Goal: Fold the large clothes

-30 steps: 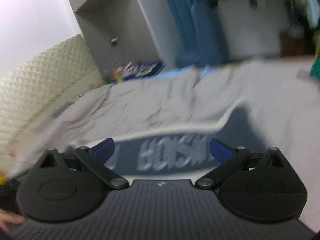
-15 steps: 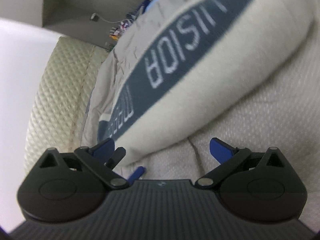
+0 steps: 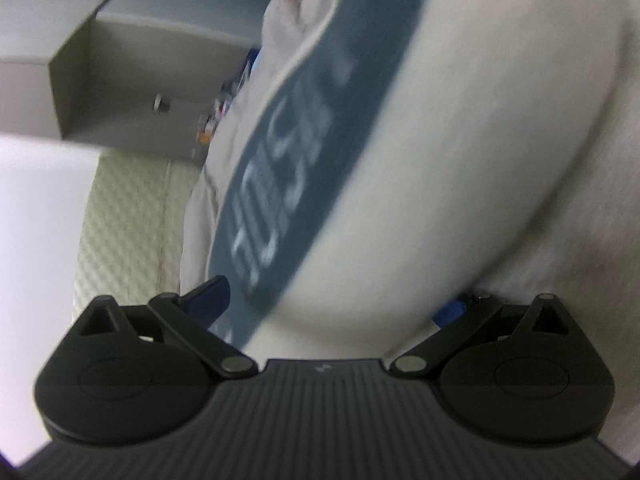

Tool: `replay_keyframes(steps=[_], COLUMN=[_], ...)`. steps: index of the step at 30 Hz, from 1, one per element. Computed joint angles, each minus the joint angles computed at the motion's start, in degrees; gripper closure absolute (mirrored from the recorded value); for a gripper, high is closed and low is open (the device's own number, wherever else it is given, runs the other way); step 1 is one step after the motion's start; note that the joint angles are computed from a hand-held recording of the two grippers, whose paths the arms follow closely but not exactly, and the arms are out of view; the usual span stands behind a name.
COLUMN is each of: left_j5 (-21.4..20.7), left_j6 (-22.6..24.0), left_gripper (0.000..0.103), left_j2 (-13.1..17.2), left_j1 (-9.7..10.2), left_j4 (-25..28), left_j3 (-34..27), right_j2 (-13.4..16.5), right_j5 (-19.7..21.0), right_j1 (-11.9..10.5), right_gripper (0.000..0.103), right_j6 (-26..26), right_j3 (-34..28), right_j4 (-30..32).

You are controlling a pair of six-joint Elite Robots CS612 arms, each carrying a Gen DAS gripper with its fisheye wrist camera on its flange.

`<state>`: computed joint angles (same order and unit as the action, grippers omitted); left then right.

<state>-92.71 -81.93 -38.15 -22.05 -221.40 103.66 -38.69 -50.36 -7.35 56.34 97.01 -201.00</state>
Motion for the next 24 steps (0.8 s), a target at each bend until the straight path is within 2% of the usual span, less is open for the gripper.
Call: replay_keyframes(steps=[2, 5, 8, 11, 15, 16, 18, 20, 24], left_j5=[1.6, 1.5, 2.3, 4.1, 6.6, 7.4, 8.8, 10.1, 11.8], left_j6=[-0.4, 0.3, 4.8, 9.4, 13.6, 14.8, 16.3, 16.8, 18.1], left_gripper=[0.013, 0.014, 0.016, 0.027, 0.046, 0.048, 0.053, 0.054, 0.054], left_j2=[0.1, 0.5, 0.0, -1.0, -2.1, -2.5, -3.5, -4.4, -6.2], left_j1=[0.38, 1.17, 1.31, 1.04, 0.45, 0.18, -0.4, -0.97, -1.86], left_j4=[0.3, 1.1, 3.3, 6.7, 7.6, 7.9, 8.5, 8.0, 5.6], left_j3=[-0.1, -1.0, -1.4, -1.3, -0.9, -0.6, 0.0, 1.2, 4.2], right_j2=[0.1, -0.2, -0.1, 0.6, -0.5, -0.9, -1.7, -2.4, -4.1], right_j5=[-2.2, -5.1, -5.8, -4.2, -6.0, -6.6, -7.5, -8.3, -8.7], right_j1=[-0.2, -0.2, -0.3, -1.1, -0.9, -0.8, -0.7, -0.6, -0.6], right_gripper=[0.001, 0.002, 0.003, 0.005, 0.03, 0.033, 0.049, 0.054, 0.057], right_j6=[2.9, 3.7, 3.3, 4.5, 0.2, -1.4, -4.4, -6.9, -9.8], right_j3=[0.4, 1.0, 0.7, -0.2, 0.5, 0.8, 1.3, 2.1, 4.2], right_j4=[-2.5, -3.7, -2.3, -1.6, 0.6, 0.6, 0.4, -0.8, -2.0])
